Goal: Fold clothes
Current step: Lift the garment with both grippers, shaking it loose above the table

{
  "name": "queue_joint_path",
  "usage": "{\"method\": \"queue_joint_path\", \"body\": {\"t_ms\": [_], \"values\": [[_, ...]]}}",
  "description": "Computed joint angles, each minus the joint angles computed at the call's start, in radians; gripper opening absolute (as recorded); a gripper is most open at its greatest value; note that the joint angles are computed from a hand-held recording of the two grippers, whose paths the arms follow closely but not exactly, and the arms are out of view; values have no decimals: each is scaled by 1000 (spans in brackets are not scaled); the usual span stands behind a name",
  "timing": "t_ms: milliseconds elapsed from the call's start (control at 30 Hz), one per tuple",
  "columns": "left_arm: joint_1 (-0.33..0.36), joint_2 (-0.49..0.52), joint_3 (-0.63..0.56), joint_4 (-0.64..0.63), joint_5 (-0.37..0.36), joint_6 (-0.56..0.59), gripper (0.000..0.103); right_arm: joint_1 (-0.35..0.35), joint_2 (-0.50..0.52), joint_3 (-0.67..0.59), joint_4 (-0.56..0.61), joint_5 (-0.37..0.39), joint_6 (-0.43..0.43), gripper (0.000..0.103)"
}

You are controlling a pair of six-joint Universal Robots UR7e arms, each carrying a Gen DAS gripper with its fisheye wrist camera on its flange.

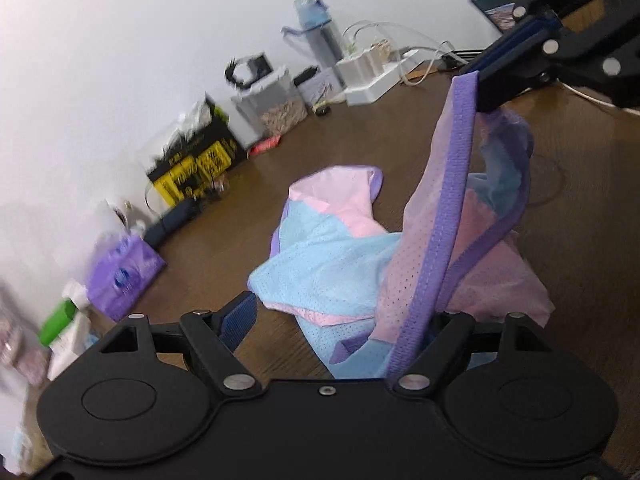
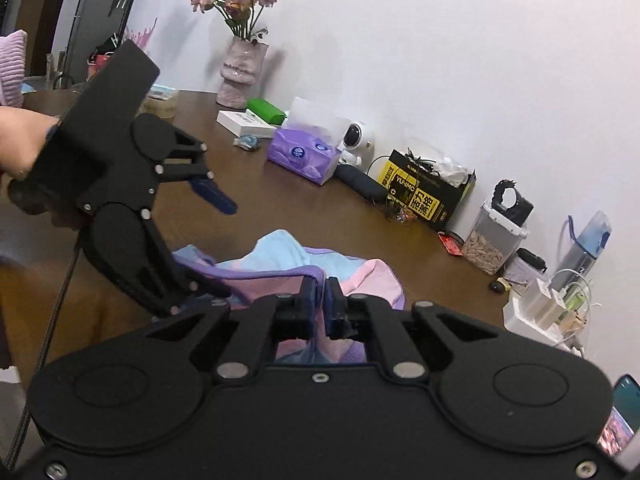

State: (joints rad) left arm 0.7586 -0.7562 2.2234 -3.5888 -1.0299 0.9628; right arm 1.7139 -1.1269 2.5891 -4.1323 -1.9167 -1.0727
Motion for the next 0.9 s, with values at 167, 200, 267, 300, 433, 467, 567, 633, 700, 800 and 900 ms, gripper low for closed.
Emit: {"method": "queue_joint_path", "body": {"t_ms": [167, 200, 267, 300, 433, 467, 567, 633, 700, 800, 900], "values": [[-21, -35, 8, 92, 4, -107, 8, -24, 14, 32, -37, 4, 8, 7], [-15, -42, -3, 113, -3, -127, 8, -42, 34, 29, -68, 17, 5, 7], [-3, -56, -33, 158, -18, -179, 7, -77, 73, 21, -125, 42, 0, 16], [-1, -65, -45, 179, -25, -203, 7, -84, 95, 13, -145, 38, -8, 31], [-13, -97, -70, 246, -45, -274, 7, -88, 209, -28, -235, 6, -47, 54], [-18, -98, -72, 249, -41, -276, 7, -81, 239, -37, -261, 14, -56, 58], [-34, -98, -75, 255, -28, -294, 7, -45, 323, -92, -327, -2, -54, 66], [-44, -104, -71, 258, -27, -308, 7, -27, 375, -138, -365, -24, -67, 67], [-51, -111, -61, 252, -24, -310, 7, -12, 411, -188, -394, -61, -68, 67], [-53, -119, -52, 248, -20, -304, 7, 4, 435, -230, -427, -90, -41, 67], [-43, -126, -53, 243, -17, -305, 7, 14, 457, -248, -488, -141, -82, 67]]}}
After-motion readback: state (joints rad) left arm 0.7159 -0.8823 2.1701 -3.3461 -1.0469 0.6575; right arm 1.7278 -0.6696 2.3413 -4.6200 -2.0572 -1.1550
